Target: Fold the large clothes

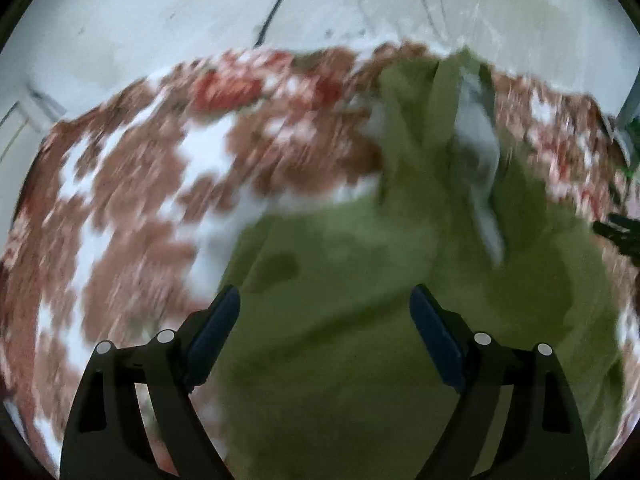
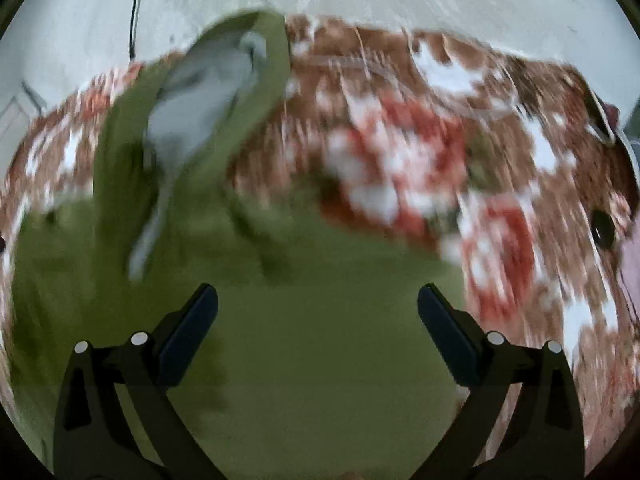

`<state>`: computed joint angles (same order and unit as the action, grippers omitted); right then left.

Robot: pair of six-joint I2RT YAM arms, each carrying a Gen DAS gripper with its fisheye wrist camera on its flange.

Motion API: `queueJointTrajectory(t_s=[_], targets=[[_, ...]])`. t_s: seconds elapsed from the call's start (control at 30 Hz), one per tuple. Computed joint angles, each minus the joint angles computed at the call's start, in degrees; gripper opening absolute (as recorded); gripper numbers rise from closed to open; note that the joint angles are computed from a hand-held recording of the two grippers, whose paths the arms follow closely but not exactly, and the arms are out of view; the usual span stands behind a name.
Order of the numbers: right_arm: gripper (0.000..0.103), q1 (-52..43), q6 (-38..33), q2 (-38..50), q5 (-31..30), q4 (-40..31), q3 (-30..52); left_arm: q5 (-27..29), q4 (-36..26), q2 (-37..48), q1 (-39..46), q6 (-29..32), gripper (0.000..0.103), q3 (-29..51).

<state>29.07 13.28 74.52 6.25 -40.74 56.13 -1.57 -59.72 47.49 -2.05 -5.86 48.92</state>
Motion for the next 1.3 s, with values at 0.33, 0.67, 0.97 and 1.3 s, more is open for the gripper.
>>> queueJointTrajectory(t_s=[0.33,0.67,0.97,1.3], targets=[[0.073,-2.71,-4.25,33.4,-4.88,4.92,31.47,-2.68,18.86,41.94,-9.15,-2.94,0.084,23.67],[0.067,-4.41,-4.04,61.01,-8.76,-7.63,66.36,-5.44,9.53,72.97,-11.31,-3.48,0.077,55.94],[0.007,-2.02,-8.34,42.8,-4.22,2.19,45.71,-1.26,26.1,53.57,-14.1,-5.21,0.006,31.9],[0.006,9.35,-5.31,16.47,-1.26,1.34,30.08,-1.4,19.01,25.53,-20.17,-8.84,0.006,19.27]])
